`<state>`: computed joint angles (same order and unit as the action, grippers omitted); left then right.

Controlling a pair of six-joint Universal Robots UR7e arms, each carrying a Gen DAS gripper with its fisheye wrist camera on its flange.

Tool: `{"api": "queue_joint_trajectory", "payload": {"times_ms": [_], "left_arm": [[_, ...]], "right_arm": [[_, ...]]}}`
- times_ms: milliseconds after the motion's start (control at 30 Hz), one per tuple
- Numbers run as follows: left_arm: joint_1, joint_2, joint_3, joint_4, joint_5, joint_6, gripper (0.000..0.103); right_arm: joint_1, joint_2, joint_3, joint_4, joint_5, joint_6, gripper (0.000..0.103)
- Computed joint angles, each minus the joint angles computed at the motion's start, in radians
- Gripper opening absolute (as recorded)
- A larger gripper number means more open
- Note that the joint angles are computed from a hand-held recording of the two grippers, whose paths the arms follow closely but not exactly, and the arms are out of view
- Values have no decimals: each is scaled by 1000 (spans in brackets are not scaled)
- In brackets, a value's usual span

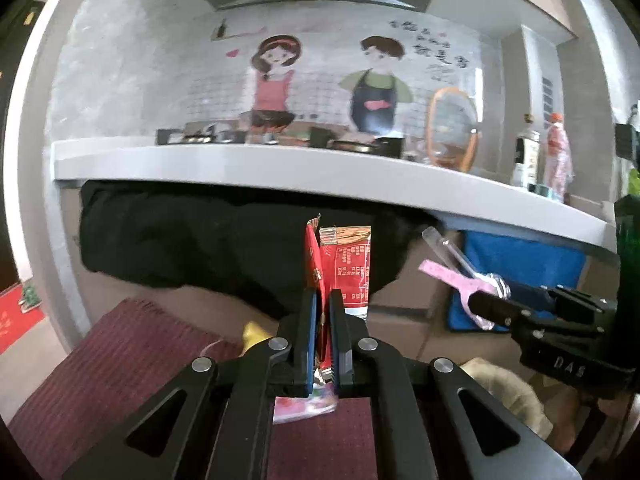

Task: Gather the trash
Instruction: 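Lift the red wrapper with the left tool while the right tool lifts the pink scoop, then carry the red wrapper and pink scoop over the bin and release both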

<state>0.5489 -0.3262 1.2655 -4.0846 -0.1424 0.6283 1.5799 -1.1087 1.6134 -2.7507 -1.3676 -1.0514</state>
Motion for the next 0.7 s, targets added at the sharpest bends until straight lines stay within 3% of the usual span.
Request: {"api": "queue_joint_trajectory", "payload": {"times_ms": [367,700], "left_arm": [[13,139,-214,329,-112,-182,6],[40,212,-283,658,-224,-483,6]], "right_arm": [[-81,-34,-78,-26,34,21,44],[-161,-40,-125,-27,36,37,44]]}}
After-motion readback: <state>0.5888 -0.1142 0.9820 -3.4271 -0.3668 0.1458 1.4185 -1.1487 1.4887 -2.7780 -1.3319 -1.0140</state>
